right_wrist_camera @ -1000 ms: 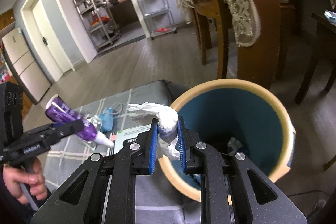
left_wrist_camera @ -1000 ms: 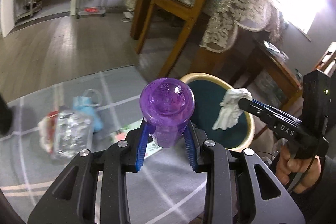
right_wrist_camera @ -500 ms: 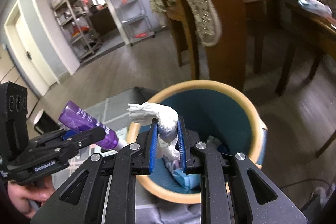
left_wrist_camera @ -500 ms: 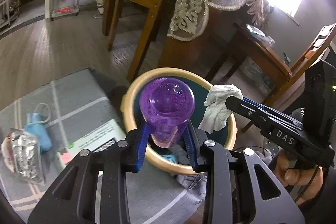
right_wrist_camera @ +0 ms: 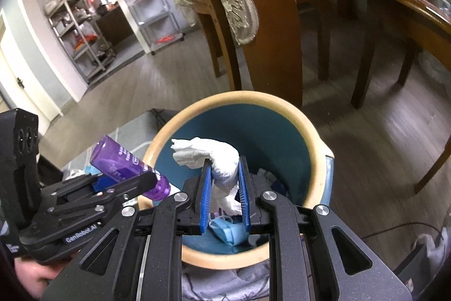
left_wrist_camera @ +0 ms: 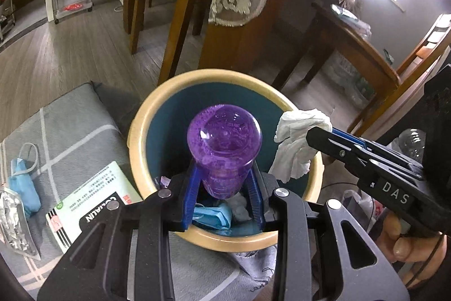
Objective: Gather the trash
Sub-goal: 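Carry the purple bottle and white glove over the bin and open both grippers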
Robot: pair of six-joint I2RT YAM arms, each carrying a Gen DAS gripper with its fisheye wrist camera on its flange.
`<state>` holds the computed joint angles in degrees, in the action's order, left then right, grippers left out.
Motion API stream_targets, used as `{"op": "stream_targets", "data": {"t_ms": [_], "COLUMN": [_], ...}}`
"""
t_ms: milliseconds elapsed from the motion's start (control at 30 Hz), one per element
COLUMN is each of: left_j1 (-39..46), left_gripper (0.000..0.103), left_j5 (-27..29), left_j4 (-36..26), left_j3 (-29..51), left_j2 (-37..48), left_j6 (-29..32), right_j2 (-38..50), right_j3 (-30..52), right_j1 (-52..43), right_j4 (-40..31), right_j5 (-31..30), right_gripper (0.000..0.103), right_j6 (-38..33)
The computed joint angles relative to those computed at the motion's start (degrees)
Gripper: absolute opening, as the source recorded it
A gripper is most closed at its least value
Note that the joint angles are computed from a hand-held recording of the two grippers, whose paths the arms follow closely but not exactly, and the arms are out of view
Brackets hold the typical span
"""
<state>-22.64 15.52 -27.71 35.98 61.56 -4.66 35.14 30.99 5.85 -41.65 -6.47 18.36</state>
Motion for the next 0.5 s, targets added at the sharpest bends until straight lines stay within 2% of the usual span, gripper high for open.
{"op": "stream_targets", "data": {"t_ms": [100, 233, 333, 433, 500], "left_j1": [-0.9, -0.7, -0.1, 0.4, 1.1], "left_gripper": [0.032, 0.032, 0.039, 0.050, 0.056], "left_j5": [-0.9, -0.9, -0.2, -0.1, -0.2], "left_j4": [0.6, 0.5, 0.7, 0.2, -0.3], "left_j3": [0.1, -0.2, -0.4, -0.8, -1.1], "left_j2": [1.7, 2.5, 2.3, 1.0, -0.6], "left_j6": [-0.6, -1.1, -1.4, -0.8, -0.6], "right_j2": [2.0, 3.0, 3.1, 3.0, 2.7], "right_j3": [-0.2, -0.2, -0.3, -0.4, -0.6], "right_j1": [-1.0, -1.2, -2.0, -2.2, -2.7], "right_j4": [0.9, 0.7, 0.9, 1.1, 1.2], "right_j5": [-0.9, -1.4, -2.5, -2.6, -3.0], "right_gripper": [0.021, 0.034, 0.040, 0.049, 0.051], "right_j6": [0.0, 0.3, 0.6, 0.8, 0.7]}}
